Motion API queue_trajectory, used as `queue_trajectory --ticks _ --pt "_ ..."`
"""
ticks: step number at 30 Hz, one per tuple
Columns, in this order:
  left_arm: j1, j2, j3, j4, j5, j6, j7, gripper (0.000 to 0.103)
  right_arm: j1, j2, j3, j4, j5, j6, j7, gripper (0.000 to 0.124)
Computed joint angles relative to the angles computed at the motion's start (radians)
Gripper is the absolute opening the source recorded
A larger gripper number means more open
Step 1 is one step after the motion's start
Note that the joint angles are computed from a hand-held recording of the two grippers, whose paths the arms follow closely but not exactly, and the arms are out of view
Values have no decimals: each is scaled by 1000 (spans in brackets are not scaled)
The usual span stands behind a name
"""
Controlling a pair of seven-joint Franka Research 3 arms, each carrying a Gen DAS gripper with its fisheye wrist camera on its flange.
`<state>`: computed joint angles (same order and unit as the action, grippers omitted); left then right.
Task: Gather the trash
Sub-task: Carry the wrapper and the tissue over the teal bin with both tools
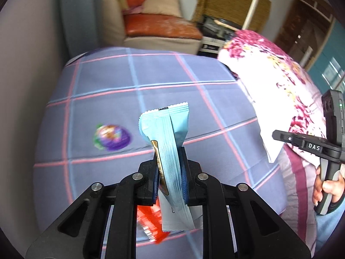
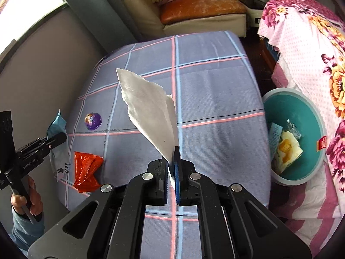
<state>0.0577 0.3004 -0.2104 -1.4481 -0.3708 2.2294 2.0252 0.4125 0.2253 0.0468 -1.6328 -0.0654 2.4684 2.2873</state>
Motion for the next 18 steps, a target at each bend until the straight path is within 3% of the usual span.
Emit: queue_trajectory --ticks 9,18 --pt "-118 97 -61 129 65 -41 -29 17 -69 -180 -12 -235 -62 97 90 5" --pt "-217 210 -102 285 104 -88 -75 17 -166 -292 6 -376 -107 153 151 5"
